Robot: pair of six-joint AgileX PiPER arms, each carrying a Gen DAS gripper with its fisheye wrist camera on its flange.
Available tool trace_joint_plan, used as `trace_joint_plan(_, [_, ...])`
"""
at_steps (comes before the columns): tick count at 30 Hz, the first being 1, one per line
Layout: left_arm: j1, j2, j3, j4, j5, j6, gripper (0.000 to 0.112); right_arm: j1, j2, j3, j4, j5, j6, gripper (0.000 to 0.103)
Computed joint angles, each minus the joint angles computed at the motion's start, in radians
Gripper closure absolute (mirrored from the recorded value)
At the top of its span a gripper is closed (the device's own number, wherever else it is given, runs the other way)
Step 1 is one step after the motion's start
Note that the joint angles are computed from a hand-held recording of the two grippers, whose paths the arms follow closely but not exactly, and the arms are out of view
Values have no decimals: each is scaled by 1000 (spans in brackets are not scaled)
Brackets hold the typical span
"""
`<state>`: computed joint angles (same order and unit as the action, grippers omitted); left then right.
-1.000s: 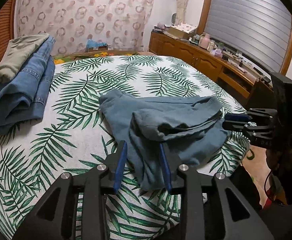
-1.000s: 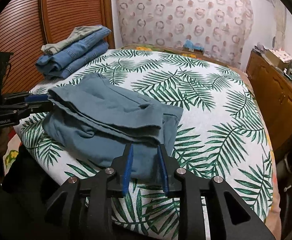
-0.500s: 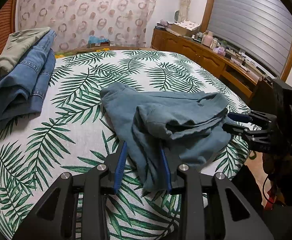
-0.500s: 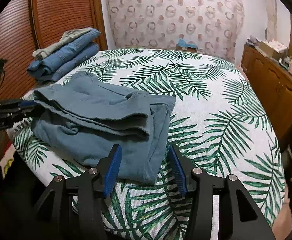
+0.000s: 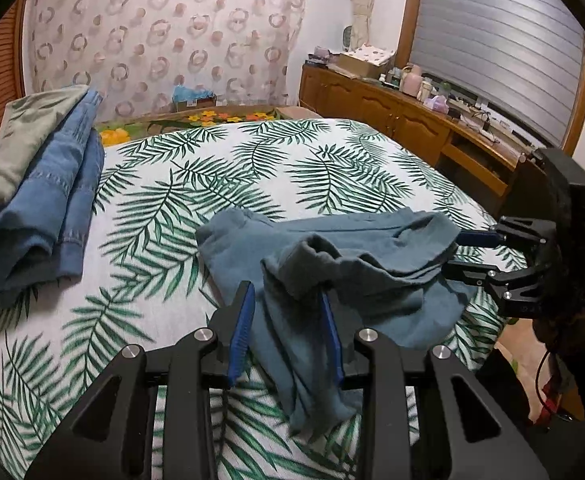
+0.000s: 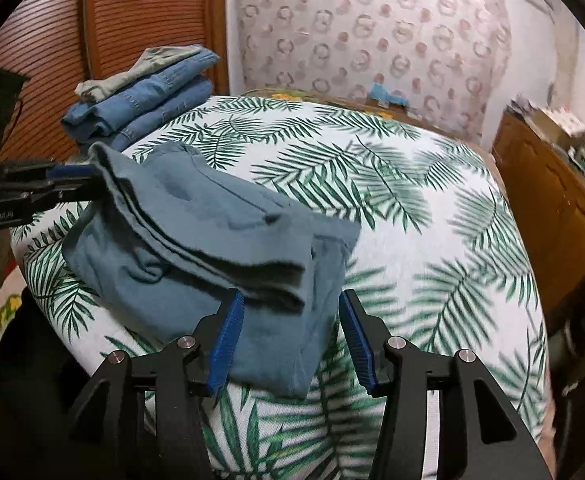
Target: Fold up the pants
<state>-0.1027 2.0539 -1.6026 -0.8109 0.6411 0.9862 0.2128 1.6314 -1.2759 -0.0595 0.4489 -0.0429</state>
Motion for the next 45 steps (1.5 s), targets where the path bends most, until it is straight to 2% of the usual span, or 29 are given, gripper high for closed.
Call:
trace_joint_plan(4, [-9, 47, -78, 63, 12, -68, 79, -12, 54, -86, 36, 25, -85, 51])
trace_joint_plan(6, [-11, 64, -106, 88, 15, -100, 79, -30, 78, -128, 106, 36, -160, 59])
trace_joint_plan(8, [-13, 82, -134, 110, 17, -126, 79, -43, 103, -170, 166, 51, -221, 73])
trace_joint_plan(10, [-16, 99, -159, 135, 18, -159, 79, -50, 135, -222, 160, 67, -220, 81])
trace_joint_plan(14, [-23, 133, -207, 194, 20, -229, 79, -58, 187, -305, 127, 82, -167, 81])
trace_joint_plan(19, [-23, 162, -243, 240, 29, -284, 79, -54, 203, -330, 66, 60, -61, 81])
trace_joint_plan(22, [-19, 177, -258, 246, 40, -294, 79, -73, 167, -271, 160, 15, -118, 80])
trace_joint_plan(26, [-18, 183, -261, 240, 40, -291, 78, -87, 125, -197, 271, -3, -223, 71])
trace_joint_plan(31, [-16, 186, -259, 226, 35, -272, 78, -85, 158, -220, 256, 43, -233, 68])
trace_joint_plan(38, [-1, 199, -272, 191, 56, -257, 75, -91, 269, -397, 241, 179, -215, 68])
trace_joint_plan(39, [-2, 197, -270, 192, 53, -257, 75, -92, 277, -414, 262, 191, -234, 70])
trace_joint_plan(40, [-4, 195, -266, 194, 48, -255, 75, -92, 278, -421, 269, 191, -244, 76])
trace_joint_plan(41, [-5, 195, -265, 195, 45, -255, 75, -85, 275, -424, 247, 183, -228, 89])
trace_joint_plan(45, [-7, 193, -259, 195, 39, -254, 74, -69, 256, -422, 156, 105, -131, 92])
